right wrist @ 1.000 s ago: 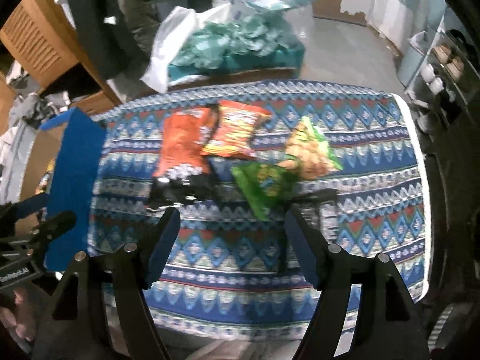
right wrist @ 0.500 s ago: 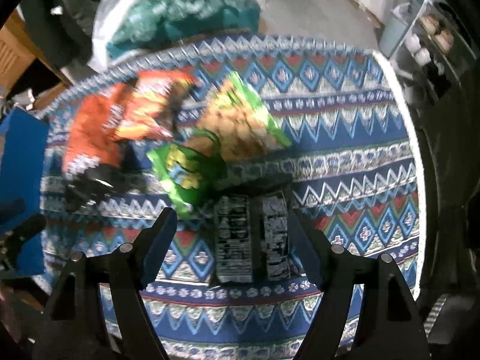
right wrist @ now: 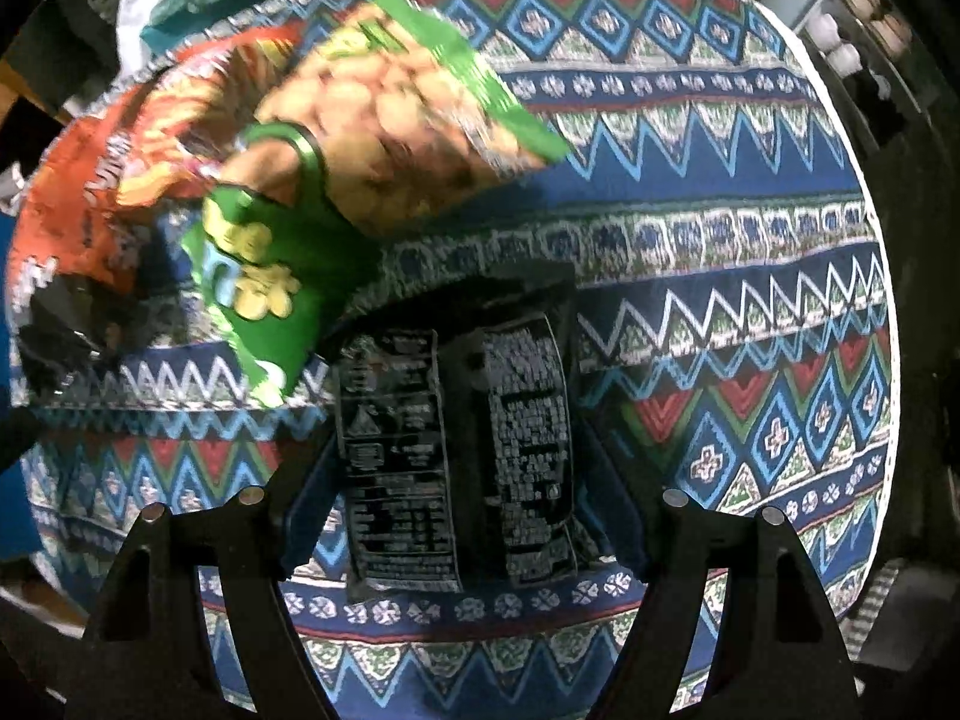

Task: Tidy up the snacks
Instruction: 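Grasp an orange bag with the left tool while the right tool grasps a black bag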

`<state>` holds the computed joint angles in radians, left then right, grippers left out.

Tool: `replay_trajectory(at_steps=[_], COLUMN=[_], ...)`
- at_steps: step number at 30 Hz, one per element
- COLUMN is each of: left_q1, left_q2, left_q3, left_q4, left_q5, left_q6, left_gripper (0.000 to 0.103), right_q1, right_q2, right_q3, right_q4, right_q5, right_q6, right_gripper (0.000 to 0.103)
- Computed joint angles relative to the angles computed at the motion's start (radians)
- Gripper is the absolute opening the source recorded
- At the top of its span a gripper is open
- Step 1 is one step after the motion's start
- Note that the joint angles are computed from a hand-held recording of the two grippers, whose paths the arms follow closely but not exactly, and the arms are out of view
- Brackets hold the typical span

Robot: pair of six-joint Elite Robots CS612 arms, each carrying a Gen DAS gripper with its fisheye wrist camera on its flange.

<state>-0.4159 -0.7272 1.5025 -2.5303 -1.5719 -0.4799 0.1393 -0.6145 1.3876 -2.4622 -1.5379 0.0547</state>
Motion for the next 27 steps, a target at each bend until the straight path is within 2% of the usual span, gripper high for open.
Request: replay_trajectory(at_steps=[5, 7, 11, 18, 27], left_q1=[0.005, 0.008, 0.009, 0.009, 0.018], left_q2=[0.004, 0.006, 0.007, 0.013, 0.039], left_q3=[-0.009, -0.015, -0.019, -0.042, -0.109], left_q4=[-0.001, -0.001, -0.013, -0.019, -0.009], left_q5=[-0.020, -0.028, -0.026, -0.009, 0.009], left_q6=[-0.013, -0.022, -0.034, -0.051, -0.107], left_gripper=[0.081, 0.081, 0.081, 0.081, 0.082], right_q1=[0.016, 0.016, 0.005, -0.024, -0.022], right_q2=[0.000, -0.006, -0.016, -0.042, -0.087], right_q3=[0.016, 0.028, 0.047, 0.079, 0.102], right_q4=[-0.036, -0.054, -0.079, -0.138, -0.239], right_q5=[-0.056, -0.055, -0.021, -0.004, 0.003], right_q6=[-0.027, -0.015, 0.017, 0.044, 0.042], right_gripper=[0.076, 0.065, 0.064, 0.064, 0.064])
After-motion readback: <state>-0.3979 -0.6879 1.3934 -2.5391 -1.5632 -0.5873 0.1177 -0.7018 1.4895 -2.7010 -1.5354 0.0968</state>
